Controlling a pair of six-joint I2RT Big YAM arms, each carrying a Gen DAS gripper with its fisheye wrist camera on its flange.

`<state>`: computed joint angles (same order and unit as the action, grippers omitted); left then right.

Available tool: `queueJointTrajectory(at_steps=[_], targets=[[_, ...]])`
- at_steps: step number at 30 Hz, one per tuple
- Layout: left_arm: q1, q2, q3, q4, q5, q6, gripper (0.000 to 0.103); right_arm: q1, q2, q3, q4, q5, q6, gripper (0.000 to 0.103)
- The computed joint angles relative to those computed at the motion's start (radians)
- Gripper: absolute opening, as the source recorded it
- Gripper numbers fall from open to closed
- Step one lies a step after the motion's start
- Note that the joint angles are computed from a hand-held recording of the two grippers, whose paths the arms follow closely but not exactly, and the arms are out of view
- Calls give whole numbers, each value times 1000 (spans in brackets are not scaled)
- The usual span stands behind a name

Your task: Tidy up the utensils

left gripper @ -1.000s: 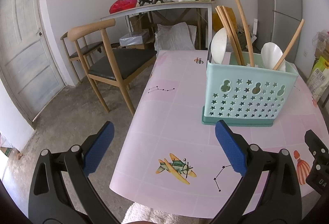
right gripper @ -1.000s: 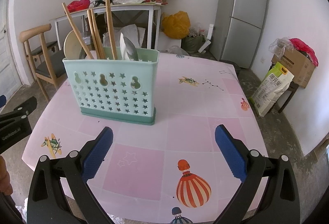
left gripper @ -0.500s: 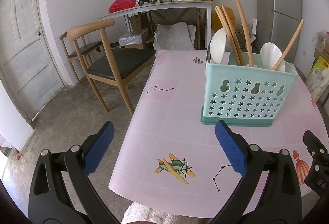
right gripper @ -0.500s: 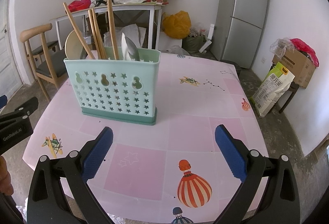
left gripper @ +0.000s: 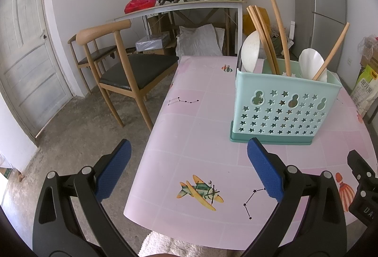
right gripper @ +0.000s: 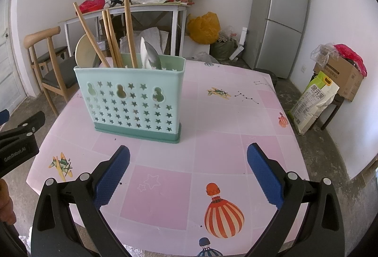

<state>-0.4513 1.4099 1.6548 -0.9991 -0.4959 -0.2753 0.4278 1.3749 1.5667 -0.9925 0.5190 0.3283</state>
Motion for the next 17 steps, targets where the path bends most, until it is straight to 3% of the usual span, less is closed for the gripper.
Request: queueJointTrajectory(at_steps=[17], targets=[[-5,2,3,-6,0,-9,95,-4,-3,-4,2,-4,-2,97]])
